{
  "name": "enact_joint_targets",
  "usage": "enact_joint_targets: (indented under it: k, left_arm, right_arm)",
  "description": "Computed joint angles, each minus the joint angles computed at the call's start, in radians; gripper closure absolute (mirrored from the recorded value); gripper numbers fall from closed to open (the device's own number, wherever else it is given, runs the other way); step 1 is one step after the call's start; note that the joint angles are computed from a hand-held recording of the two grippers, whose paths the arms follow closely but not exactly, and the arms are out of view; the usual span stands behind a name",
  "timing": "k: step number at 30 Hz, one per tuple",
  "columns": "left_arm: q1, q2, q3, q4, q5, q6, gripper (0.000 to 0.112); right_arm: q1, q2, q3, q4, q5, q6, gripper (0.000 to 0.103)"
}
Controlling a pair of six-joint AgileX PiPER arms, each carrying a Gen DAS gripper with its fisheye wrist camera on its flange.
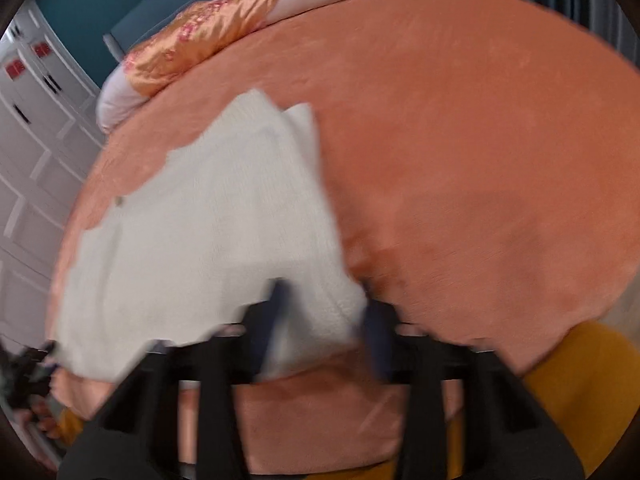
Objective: Fold small clothes
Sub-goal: 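Grasp the folded cardigan edge with the right tool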
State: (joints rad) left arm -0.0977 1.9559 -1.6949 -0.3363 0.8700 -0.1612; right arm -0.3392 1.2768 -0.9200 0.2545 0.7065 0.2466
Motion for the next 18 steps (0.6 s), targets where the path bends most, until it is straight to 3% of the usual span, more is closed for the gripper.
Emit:
enact_joint_targets:
  k: [1,5,9,13,18]
  left_arm:
    - [-0.004,-0.019,0.03,-0.001,-0.013,-0.003,0.095]
    - [-0.013,-0.053,0.056,0.03,-0.01,-0.003,0.099]
    - [-0.011,-0.051,0.094,0.05,-0.022,-0.007,0.098]
    - [-0.003,-0.051,0.084,0.047,-0.009,-0.012,0.096]
    - [-0.029,-0.122,0.046,0.115,-0.033,-0.021,0.094]
  right_arm:
    - [-0.009,-0.025,0.012,0.003,-0.011,-0.001,0.09]
    - [-0.042,-0.139,0.027,0.08,-0.029,-0.031,0.092]
    - [-0.001,-0.078,0.02,-0.008,0.006,0.032,0.092]
    - [-0.06,-0.006,0.022,0.11,0.02,-0.041,0.088]
    - [-0.007,-0.038,-0.066,-0.044,0.064,0.05,0.082]
